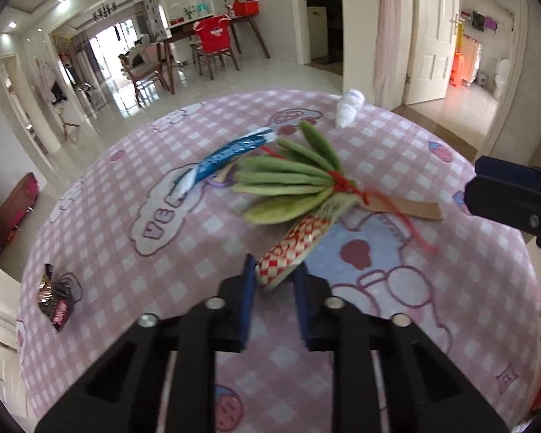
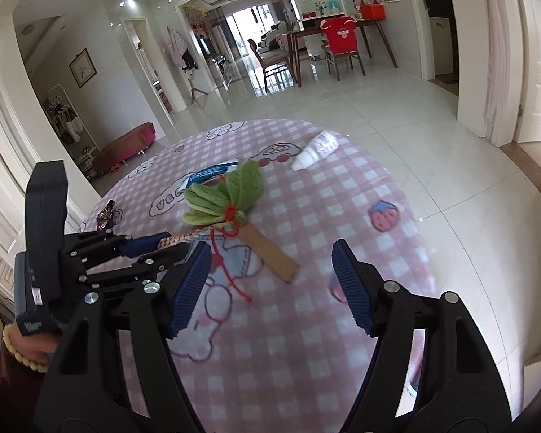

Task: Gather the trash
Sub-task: 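Grasp the red-white wrapper with the left tool while the right tool grasps the green plush toy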

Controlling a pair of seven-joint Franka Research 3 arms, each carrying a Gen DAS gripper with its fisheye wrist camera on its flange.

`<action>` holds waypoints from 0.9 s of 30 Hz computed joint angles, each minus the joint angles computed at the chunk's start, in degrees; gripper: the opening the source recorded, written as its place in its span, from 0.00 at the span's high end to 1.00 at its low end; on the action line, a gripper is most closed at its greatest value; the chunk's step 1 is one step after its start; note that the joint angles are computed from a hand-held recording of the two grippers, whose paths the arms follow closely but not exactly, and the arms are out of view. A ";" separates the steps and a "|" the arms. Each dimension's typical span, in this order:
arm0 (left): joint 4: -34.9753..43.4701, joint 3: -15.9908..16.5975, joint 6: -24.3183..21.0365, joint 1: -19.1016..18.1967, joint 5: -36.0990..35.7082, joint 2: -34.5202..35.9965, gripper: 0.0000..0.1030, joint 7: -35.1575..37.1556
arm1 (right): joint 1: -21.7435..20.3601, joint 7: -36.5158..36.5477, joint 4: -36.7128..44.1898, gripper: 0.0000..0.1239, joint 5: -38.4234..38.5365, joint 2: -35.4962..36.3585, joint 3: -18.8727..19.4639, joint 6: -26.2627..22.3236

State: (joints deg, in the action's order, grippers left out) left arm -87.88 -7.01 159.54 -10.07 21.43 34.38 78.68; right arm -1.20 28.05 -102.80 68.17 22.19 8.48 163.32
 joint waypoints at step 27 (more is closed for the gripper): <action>-14.41 0.10 8.38 6.45 -4.60 -8.95 0.87 -6.81 | 5.12 28.13 21.11 0.88 -38.04 16.29 1.32 -3.26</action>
